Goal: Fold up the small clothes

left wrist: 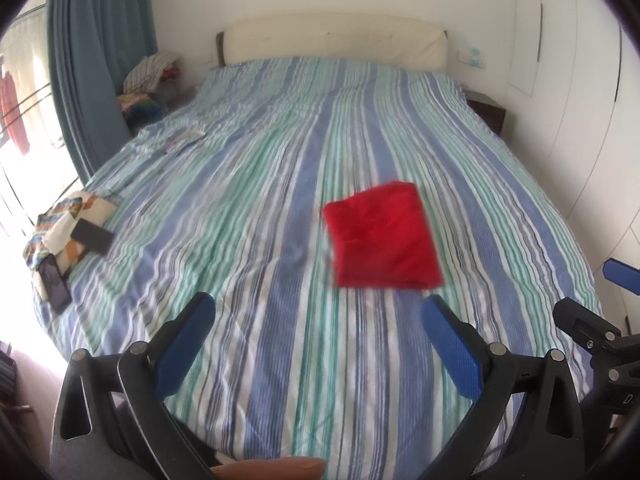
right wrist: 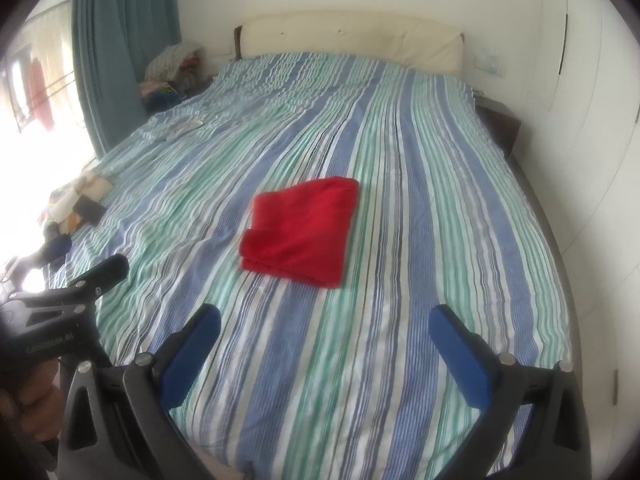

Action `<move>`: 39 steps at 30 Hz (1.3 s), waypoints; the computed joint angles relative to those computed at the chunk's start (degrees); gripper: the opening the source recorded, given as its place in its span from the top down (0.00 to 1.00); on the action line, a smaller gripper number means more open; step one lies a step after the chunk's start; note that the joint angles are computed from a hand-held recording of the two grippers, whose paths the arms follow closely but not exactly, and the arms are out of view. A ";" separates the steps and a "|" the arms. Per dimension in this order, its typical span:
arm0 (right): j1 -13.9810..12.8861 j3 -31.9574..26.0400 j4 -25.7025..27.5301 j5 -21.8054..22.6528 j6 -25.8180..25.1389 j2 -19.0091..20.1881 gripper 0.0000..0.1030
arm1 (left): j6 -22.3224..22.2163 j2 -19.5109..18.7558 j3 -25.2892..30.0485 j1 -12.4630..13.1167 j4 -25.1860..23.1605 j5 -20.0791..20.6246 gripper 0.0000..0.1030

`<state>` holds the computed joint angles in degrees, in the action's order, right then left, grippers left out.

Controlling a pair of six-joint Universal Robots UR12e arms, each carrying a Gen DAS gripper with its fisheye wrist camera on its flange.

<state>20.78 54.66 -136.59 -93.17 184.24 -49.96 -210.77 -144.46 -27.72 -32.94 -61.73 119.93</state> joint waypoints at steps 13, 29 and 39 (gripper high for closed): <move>0.46 -0.80 0.63 0.65 -0.86 0.58 0.01 | -2.86 -0.23 1.11 -0.08 -5.73 2.77 0.00; 0.71 -1.64 1.62 0.96 -1.51 0.94 0.01 | -2.85 0.50 -0.27 -0.09 -4.31 2.81 0.00; 0.95 -1.98 1.50 1.52 -1.99 1.18 0.01 | -1.81 0.32 0.08 -0.24 -3.77 3.33 0.01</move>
<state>21.73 52.68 -135.09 -91.64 182.25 -48.78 -212.58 -144.14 -27.65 -33.18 -65.50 123.26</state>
